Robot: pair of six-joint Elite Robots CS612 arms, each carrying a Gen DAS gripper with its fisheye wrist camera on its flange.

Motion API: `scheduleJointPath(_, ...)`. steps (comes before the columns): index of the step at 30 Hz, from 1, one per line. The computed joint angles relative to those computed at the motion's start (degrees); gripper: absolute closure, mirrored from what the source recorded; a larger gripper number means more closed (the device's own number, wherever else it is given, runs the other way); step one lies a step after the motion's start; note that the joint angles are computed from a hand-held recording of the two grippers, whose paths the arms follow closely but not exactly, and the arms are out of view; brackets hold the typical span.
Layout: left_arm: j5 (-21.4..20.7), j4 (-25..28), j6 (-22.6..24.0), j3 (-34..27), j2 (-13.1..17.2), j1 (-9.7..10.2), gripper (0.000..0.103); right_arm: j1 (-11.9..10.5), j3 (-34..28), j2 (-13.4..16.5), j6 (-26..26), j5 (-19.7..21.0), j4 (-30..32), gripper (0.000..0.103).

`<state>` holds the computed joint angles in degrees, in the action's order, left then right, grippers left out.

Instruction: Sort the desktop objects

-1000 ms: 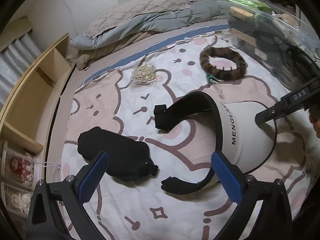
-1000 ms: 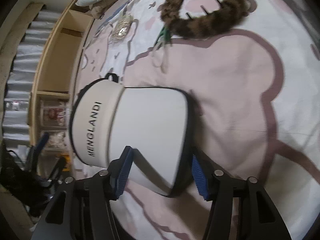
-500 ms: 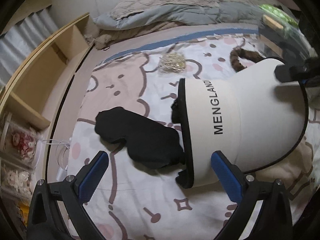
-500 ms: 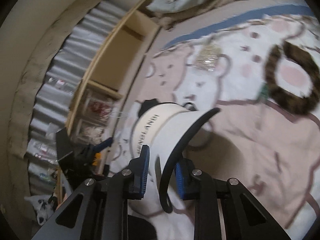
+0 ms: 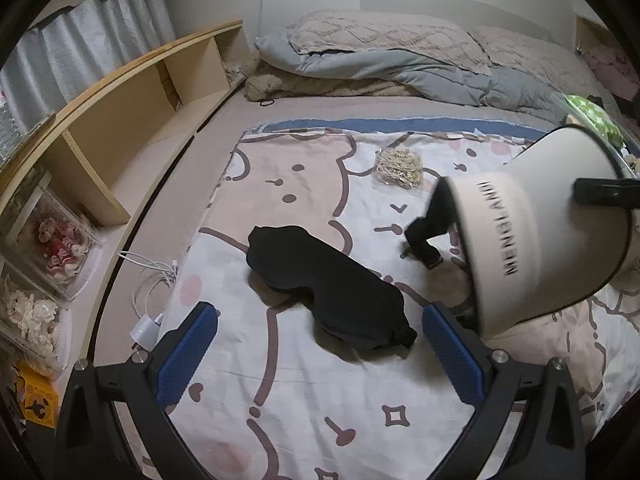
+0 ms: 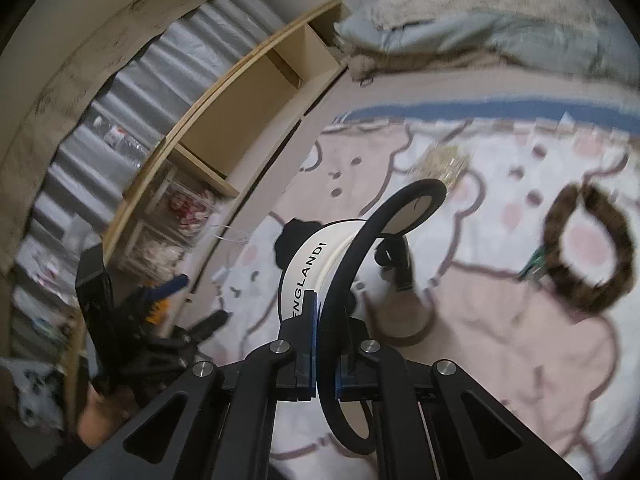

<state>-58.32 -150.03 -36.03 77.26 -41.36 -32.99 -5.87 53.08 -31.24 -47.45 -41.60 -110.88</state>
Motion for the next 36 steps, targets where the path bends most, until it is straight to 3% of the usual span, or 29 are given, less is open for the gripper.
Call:
scheduleJointPath(4, -0.4, -1.3, 1.0, 0.5, -0.1, 0.03, 0.0, 0.0, 6.7, -3.6, -1.4, -6.4, -16.2, 0.096)
scheduleJointPath(6, -0.7, -2.6, 2.6, 0.6, -0.1, -0.01, 0.0, 0.4, 10.4, -5.3, -4.5, -10.8, -25.8, 0.096)
scheduleJointPath(7, -2.6, -5.0, 6.1, 1.0, -0.1, 0.08, 0.0, 0.7, 12.9, -6.2, -7.3, -13.9, -31.7, 0.096)
scheduleJointPath(11, -3.1, -7.2, 8.2, 0.9, -0.1, -0.27, 0.0, 1.9, 20.6, -7.7, -18.9, -22.4, -49.1, 0.096)
scheduleJointPath(16, -3.7, -9.6, 10.4, 0.5, 0.1, -0.78, 0.0, 2.4, 27.5, -7.4, -34.5, -27.6, -58.9, 0.096)
scheduleJointPath(19, -4.5, -10.6, 12.0, 0.0, 0.4, -1.12, 0.0, 2.2, 31.1, -6.9, -41.8, -28.2, -64.6, 0.096)
scheduleJointPath(22, -5.1, -10.1, 12.8, -0.9, 0.8, -1.37, 0.0, 1.3, 35.3, -5.6, -52.2, -25.6, -76.3, 0.096)
scheduleJointPath(28, -7.7, -8.3, 14.1, -3.1, 1.9, -1.74, 0.0, 0.0, 40.4, -4.2, -67.8, -21.5, -88.0, 0.097)
scheduleJointPath(32, -10.7, -6.4, 15.0, -4.6, 2.7, -1.96, 0.0, -0.5, 42.2, -4.0, -73.4, -20.3, -90.3, 0.096)
scheduleJointPath(36, -15.2, -3.5, 15.4, -5.7, 3.5, -1.89, 0.0, -0.9, 43.2, -4.5, -74.8, -19.9, -89.8, 0.094)
